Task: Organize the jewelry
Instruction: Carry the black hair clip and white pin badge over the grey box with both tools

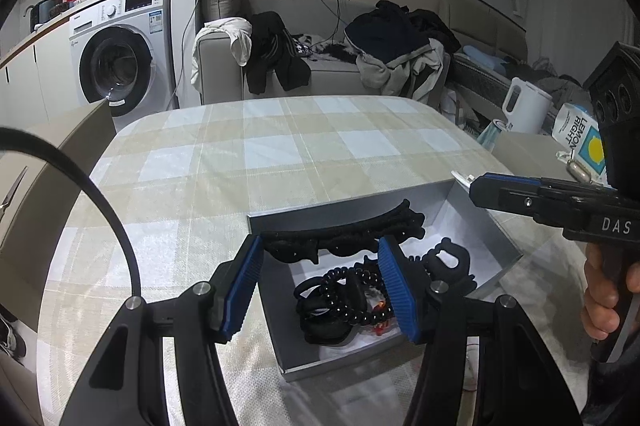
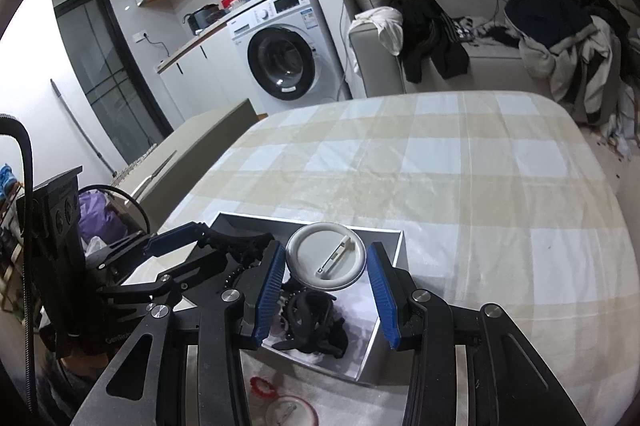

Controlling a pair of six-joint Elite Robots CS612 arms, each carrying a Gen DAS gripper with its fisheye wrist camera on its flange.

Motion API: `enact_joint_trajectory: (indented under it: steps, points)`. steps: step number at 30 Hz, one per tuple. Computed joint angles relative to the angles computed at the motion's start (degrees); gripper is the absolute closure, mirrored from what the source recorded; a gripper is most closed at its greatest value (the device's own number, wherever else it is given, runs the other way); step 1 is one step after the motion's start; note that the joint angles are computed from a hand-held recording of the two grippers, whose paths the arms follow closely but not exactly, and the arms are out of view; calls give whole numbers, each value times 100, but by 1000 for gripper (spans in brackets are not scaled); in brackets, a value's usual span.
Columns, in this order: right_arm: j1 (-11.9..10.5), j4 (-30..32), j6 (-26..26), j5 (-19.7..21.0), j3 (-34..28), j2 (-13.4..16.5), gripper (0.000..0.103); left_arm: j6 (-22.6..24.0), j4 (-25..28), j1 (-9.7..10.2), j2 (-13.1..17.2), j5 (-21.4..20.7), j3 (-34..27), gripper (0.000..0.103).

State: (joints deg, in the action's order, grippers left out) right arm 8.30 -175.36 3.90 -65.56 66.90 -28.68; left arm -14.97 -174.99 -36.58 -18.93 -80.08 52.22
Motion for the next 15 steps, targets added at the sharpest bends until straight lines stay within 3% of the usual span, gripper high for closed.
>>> enact_joint_trajectory:
  steps: [15]
  points:
    - [93, 333, -290, -190, -107, 65, 62, 410, 230, -69, 15, 68, -31, 49]
